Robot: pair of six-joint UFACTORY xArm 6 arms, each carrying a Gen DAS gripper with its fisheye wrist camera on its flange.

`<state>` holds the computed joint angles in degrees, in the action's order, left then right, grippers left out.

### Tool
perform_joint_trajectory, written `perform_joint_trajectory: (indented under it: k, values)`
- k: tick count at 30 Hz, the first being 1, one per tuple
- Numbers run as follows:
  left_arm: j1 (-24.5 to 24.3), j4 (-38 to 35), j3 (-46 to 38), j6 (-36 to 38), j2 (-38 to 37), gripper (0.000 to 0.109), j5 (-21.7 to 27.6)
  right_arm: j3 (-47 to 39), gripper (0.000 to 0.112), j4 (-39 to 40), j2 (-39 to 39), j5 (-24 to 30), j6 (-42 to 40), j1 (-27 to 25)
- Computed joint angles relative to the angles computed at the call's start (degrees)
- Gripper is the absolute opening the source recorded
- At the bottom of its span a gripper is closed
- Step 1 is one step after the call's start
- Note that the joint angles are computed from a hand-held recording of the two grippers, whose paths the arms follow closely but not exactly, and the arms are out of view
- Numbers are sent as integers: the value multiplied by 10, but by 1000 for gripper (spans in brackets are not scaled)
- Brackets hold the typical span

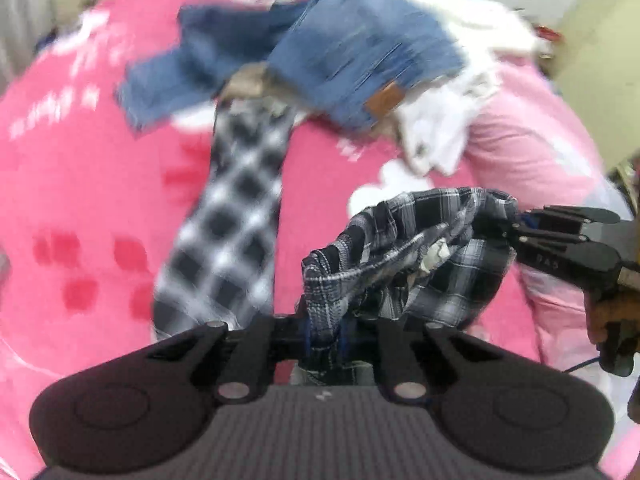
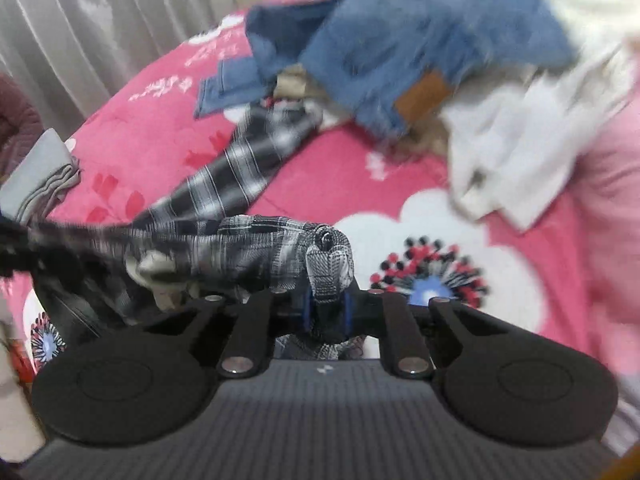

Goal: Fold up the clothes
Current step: 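Lift the plaid pants high with both tools to shake them out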

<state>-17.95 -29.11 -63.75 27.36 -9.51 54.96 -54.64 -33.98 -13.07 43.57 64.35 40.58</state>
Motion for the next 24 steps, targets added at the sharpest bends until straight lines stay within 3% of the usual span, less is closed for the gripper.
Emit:
perform_joint_trajectory:
  k: [3,5,8,11,15,18,22,24]
  values:
    - [24,-33,-40,25,-30,12,34,-123,12,-82,23,178,-4,84]
    - [40,-58,-72,38,-45,12,51,-203,12,-135,44,264,-17,124]
    - [48,-75,-121,44,-67,12,49,-288,12,-216,59,334,-43,163]
    - [42,-83,-170,34,-82,12,25,-351,12,-302,69,368,-96,190]
    - [13,-76,-253,14,-86,12,-28,-358,12,-444,32,334,-125,203]
    - [-34,-29,-346,-16,-60,11,-72,-349,12,-526,-10,270,-167,184]
    - [-97,27,-503,-60,2,11,-93,-386,12,-602,-44,182,-246,149]
    - [-124,47,-621,-87,57,11,-74,-419,12,-625,-52,135,-282,125]
